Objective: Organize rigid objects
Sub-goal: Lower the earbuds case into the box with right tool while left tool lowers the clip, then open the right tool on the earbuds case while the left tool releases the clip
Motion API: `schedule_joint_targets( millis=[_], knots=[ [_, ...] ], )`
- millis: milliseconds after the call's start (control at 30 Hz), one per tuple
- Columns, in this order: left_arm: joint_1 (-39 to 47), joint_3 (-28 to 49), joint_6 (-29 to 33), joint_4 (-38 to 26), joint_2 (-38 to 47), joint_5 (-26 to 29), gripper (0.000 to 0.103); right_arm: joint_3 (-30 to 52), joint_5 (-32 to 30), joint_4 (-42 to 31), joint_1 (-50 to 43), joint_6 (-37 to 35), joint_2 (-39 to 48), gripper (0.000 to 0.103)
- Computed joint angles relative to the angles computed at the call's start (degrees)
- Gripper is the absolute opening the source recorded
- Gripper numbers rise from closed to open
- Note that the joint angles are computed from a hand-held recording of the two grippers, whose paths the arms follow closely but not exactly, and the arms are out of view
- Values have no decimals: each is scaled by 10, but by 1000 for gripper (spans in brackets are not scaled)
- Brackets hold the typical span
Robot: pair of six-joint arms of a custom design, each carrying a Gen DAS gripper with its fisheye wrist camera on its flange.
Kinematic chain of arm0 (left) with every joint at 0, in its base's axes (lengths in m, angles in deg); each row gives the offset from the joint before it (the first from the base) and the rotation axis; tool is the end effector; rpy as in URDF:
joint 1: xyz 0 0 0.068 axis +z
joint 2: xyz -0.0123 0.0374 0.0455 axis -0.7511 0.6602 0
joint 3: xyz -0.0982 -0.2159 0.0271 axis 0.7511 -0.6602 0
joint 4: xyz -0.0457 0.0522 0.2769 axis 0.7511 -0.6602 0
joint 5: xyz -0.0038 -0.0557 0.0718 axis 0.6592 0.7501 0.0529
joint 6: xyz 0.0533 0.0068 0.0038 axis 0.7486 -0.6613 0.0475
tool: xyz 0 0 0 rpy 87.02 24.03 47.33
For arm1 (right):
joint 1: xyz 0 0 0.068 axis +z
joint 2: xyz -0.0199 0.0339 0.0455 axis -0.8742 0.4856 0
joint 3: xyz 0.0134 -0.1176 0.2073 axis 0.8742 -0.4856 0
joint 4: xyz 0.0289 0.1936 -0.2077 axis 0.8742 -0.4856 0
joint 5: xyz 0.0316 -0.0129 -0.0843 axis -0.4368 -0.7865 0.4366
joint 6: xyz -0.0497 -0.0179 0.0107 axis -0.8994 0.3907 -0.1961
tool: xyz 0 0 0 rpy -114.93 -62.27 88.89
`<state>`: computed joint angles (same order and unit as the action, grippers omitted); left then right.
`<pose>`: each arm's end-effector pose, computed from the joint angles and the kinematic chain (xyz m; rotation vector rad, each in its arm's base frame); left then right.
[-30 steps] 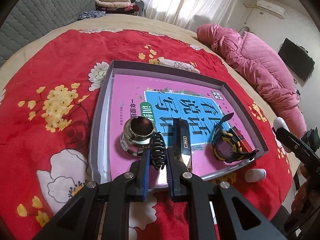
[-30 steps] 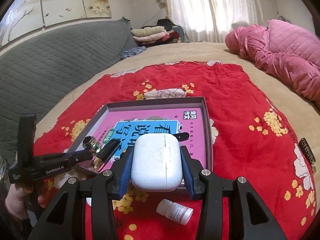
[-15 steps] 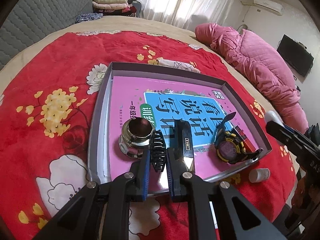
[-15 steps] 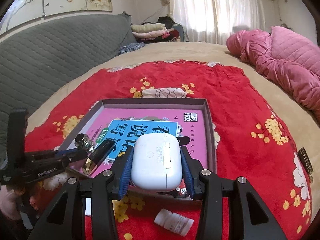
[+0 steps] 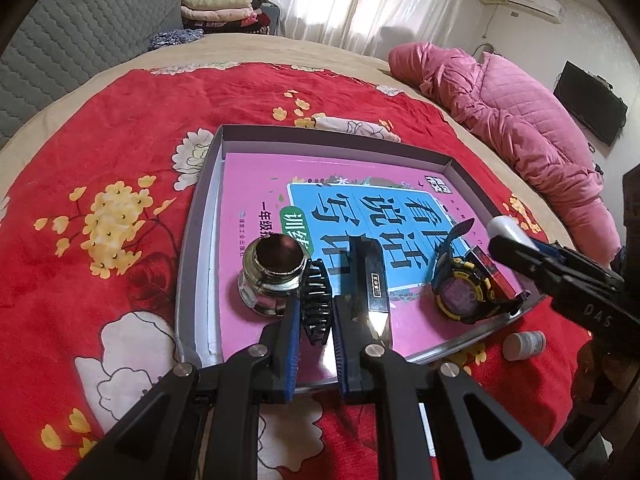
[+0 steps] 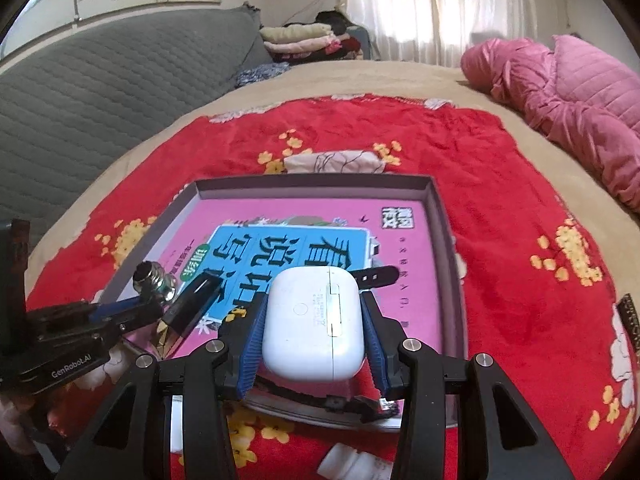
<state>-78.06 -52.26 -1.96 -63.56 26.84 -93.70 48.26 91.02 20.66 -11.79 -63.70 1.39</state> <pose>0.1537 -0.0820 0.2003 -0.0437 2.4554 -0.3203 0.1881 0.2046 0.2336 -0.3896 2.3770 0.3253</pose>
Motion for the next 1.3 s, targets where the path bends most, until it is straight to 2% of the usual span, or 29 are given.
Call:
schedule_joint_targets(
  millis=[600, 833, 1067, 1300],
  knots=[
    [-5, 1, 4, 0, 5, -3, 15, 35, -23, -19, -4, -17, 68, 46],
    [-11, 0, -2, 0, 4, -2, 15, 61, -14, -48, -3, -26, 100, 46],
    [-20, 7, 2, -5, 17, -14, 15, 107, 3, -91, 7, -67, 143, 46],
    [-28, 10, 6, -7, 24, -24, 15, 101, -15, -92, 1, -70, 133, 46]
  ],
)
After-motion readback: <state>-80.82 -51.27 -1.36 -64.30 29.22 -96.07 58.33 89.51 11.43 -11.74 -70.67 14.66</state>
